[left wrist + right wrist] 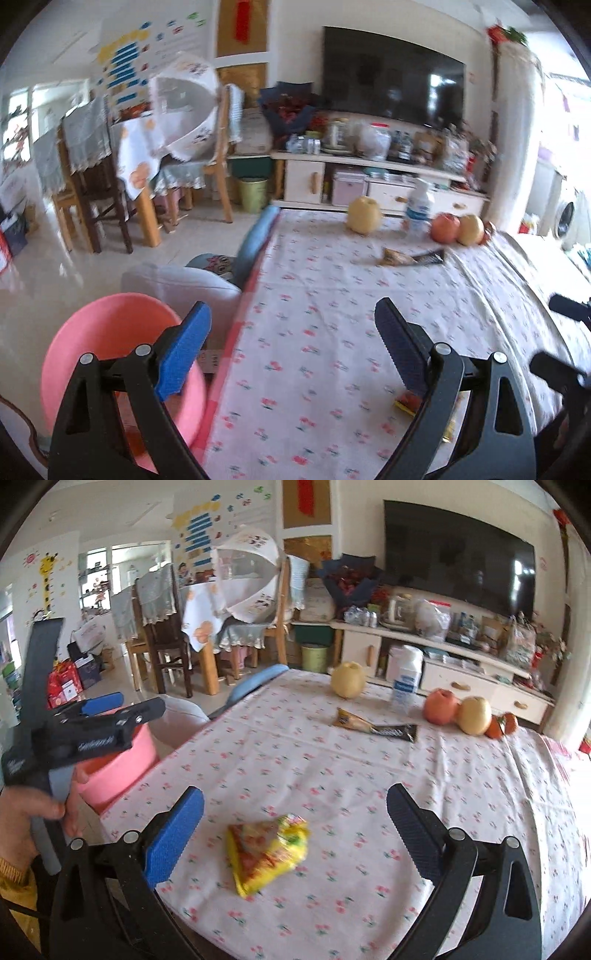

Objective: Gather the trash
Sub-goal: 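Move both open tools back toward the yellow snack bag, then grasp the yellow snack bag with the left tool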

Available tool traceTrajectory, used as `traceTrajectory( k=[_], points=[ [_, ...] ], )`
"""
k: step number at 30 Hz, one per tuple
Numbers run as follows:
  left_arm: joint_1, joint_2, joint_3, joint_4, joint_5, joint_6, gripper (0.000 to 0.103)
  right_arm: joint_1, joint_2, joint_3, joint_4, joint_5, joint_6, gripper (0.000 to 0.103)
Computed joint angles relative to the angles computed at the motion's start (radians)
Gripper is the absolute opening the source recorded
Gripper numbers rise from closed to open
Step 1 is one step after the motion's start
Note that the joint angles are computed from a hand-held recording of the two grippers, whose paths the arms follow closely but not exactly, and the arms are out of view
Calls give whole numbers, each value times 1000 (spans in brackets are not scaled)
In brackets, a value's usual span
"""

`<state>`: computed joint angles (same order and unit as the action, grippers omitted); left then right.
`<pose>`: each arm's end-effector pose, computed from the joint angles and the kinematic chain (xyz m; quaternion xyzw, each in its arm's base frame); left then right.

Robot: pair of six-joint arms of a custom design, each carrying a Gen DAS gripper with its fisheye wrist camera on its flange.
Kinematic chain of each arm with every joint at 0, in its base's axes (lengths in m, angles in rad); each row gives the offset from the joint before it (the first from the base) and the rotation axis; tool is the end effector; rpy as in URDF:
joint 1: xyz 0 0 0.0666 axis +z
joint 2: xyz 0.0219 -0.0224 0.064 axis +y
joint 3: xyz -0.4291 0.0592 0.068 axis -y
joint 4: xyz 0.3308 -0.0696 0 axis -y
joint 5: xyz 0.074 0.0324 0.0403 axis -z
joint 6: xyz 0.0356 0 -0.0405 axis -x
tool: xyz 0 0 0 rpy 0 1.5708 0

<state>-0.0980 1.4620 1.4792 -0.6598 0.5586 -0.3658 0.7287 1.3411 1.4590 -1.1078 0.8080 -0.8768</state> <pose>0.4529 -0.0639 0.5076 0.3177 0.8082 -0.1869 0.4593 0.2956 0.2288 0.5203 0.1774 0.8702 -0.0723 0.4538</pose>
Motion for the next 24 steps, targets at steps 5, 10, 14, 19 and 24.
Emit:
traceTrajectory(
  k=[5,10,14,19,24],
  points=[
    [-45,-75,-94,10,-4,-70,91,12,-47,-59,-43,8,-51,98],
    [-81,-123,-157,-16,-5,-103,91,18,-106,-129,-53,-16,-95,98],
    [-109,-152,-191,-50,-3,-135,91,28,-148,-172,-82,-11,-126,98],
    [-163,-155,-212,-107,-47,-199,91,16,-221,-236,-100,-12,-180,98],
    [-222,-142,-229,-130,-126,-231,91,-52,-276,-289,-81,-40,-185,98]
  ],
)
